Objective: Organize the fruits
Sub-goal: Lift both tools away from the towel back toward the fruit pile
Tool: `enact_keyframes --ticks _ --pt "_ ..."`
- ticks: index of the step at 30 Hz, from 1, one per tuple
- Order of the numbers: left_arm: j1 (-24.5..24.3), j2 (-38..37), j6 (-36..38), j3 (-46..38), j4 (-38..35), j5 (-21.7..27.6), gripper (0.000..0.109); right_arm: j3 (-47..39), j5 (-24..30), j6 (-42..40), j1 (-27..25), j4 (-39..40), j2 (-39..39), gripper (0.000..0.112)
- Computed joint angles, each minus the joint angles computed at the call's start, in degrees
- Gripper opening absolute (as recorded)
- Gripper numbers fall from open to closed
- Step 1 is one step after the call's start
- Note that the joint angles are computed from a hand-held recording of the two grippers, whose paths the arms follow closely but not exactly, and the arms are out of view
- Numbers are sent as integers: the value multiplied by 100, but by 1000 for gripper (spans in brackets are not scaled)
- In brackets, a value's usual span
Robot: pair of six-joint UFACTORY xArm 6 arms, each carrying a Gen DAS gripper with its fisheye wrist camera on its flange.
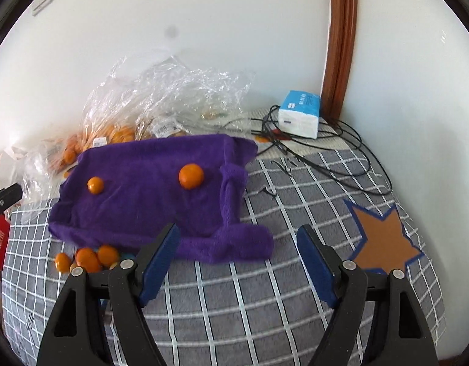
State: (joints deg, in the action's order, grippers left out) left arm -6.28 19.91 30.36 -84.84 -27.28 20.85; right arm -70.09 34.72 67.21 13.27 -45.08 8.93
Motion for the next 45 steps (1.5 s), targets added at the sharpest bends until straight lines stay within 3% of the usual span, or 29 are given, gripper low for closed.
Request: enact_keyframes --ticks 4,7,11,15,18,24,30,35,38,40,45 --pt "57 -555 10 835 -168 -233 62 289 417 206 242 -228 -333 90" --pt "73 -854 268 1317 -418 -438 62 564 552 449 370 -411 -601 91" --pt "117 -1122 410 1837 -495 -692 62 1109 164 1092 428 -999 -986 91" --pt "177 -1231 478 2212 -606 -904 62 1459 261 1974 642 -1991 -1188 91" --pt "206 -1279 792 2455 -839 -1065 62 1642 109 2260 691 -2299 -1213 91" --pt "348 -1163 1155 2508 -1126 -735 62 1707 -144 2316 751 -2599 -979 91" --pt "385 -951 1075 2414 -909 -853 62 1579 -282 1965 848 -2567 -705 84" --pt "476 -685 833 2324 -624 -848 62 1402 -992 1826 620 -2162 -351 83" --pt "564 -454 352 2210 -152 -730 62 1231 -1175 1561 576 -1670 -88 73" --pt "576 -361 425 2208 -198 -823 62 1087 -1140 1567 614 -1599 75 66" --pt "571 -220 840 2201 -694 -1234 62 716 -1255 1550 686 -1682 447 64"
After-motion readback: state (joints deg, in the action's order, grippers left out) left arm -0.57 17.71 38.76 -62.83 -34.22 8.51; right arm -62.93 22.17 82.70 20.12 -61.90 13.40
